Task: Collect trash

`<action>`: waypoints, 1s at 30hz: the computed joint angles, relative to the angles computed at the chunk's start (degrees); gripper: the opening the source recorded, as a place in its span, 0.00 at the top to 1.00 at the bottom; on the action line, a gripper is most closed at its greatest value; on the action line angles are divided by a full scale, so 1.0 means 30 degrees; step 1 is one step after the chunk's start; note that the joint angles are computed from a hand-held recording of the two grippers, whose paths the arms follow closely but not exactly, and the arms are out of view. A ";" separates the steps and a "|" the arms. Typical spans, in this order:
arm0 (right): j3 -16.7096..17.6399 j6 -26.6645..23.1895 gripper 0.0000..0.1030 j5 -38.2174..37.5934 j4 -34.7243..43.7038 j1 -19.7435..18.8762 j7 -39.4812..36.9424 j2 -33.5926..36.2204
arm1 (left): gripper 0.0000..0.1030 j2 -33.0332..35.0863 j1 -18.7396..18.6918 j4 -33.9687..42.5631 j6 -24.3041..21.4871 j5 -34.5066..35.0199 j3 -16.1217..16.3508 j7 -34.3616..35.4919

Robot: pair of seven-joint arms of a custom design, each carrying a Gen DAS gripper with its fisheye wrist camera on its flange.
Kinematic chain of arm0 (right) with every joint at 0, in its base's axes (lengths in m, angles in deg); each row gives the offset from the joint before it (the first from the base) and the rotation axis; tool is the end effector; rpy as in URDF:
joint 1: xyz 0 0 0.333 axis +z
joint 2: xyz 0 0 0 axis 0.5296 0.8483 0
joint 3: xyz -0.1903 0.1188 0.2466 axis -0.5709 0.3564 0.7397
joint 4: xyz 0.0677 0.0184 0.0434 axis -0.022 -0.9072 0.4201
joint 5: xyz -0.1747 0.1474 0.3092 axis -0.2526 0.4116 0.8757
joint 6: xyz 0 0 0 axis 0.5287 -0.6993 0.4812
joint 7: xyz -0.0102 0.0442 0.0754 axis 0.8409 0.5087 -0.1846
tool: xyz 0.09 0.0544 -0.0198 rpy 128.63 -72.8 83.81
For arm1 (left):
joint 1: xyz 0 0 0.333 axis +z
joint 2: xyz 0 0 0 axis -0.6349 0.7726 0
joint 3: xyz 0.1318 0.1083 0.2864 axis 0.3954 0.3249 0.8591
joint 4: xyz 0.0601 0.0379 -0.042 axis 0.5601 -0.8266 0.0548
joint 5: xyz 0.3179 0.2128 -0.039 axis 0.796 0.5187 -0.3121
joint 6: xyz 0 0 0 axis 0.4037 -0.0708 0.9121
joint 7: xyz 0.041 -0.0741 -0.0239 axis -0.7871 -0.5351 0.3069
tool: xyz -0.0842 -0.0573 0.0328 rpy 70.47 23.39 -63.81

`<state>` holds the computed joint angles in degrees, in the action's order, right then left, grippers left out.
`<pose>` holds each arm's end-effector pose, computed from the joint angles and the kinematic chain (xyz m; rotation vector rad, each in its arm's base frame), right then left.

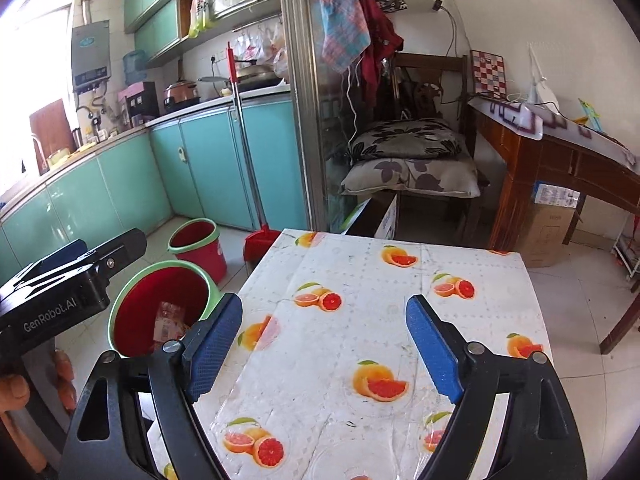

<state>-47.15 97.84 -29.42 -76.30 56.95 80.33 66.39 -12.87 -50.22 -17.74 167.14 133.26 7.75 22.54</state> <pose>0.6806 0.2136 0.5038 -1.6686 1.4471 -0.6835 0.6646 -0.1685 0.5307 -1.6987 1.4296 -0.9764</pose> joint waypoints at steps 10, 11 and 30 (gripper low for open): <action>0.1352 0.2212 0.18 0.2128 -0.1623 -0.0911 -0.1671 -0.0920 | 0.00 -0.0407 -0.0361 0.0222 -0.1818 0.1613 -0.0374 -0.0841; 0.1272 0.2261 0.18 0.2274 -0.1683 -0.0802 -0.1739 -0.0953 | 0.00 -0.0398 -0.0288 0.0238 -0.1821 0.1567 -0.0456 -0.0797; 0.1946 0.3235 0.18 0.4184 -0.2374 -0.1119 -0.3452 -0.1356 | 0.00 -0.0146 -0.0297 0.0564 -0.2654 0.1093 -0.0773 0.0042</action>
<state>-41.31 107.55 -16.87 -83.42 53.59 69.97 62.32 -13.31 -51.11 -16.05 159.18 136.54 5.44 22.67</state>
